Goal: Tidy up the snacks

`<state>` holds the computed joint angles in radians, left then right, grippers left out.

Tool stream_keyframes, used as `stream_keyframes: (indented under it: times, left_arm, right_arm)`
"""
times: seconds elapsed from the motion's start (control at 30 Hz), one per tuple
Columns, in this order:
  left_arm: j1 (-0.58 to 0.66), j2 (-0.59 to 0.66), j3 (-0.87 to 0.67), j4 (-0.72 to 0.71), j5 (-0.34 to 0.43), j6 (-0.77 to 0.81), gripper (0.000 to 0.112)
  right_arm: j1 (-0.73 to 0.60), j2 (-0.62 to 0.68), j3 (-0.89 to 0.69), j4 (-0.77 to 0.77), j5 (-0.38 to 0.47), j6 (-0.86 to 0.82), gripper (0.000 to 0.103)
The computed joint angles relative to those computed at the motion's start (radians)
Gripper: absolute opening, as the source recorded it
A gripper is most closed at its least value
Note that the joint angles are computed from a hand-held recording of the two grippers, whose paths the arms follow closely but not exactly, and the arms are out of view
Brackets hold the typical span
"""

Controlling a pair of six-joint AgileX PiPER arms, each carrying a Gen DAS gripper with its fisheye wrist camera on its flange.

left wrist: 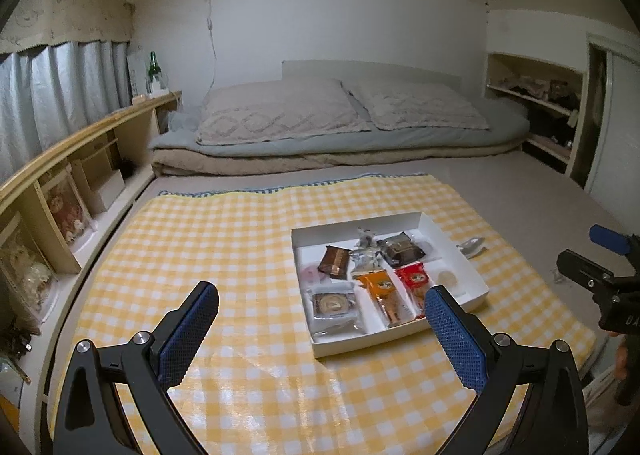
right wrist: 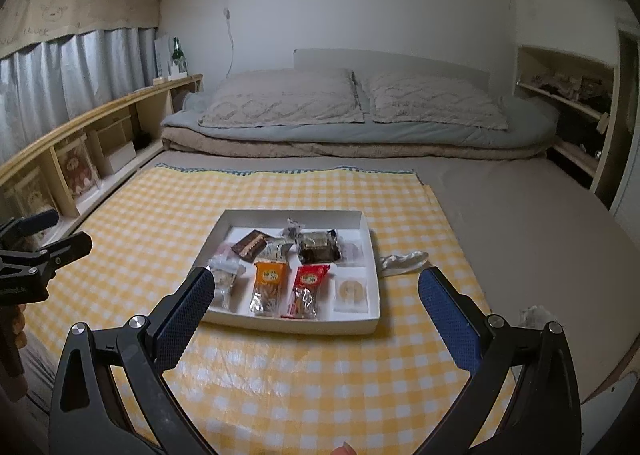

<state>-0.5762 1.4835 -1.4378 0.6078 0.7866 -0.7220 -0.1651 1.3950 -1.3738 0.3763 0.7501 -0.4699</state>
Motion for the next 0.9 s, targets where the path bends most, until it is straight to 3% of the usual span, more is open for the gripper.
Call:
stream_keyframes:
  times: [0.37,0.9]
  left_arm:
    - [0.018,-0.033,0.122,0.035,-0.053,-0.056,0.103]
    - [0.064,-0.035,0.125,-0.003,-0.069,-0.017,0.103]
  right_arm:
    - [0.061,-0.047,0.102,-0.108,-0.098,0.074,0.103]
    - [0.115,-0.054,0.133,-0.192,-0.133,0.144,0.103]
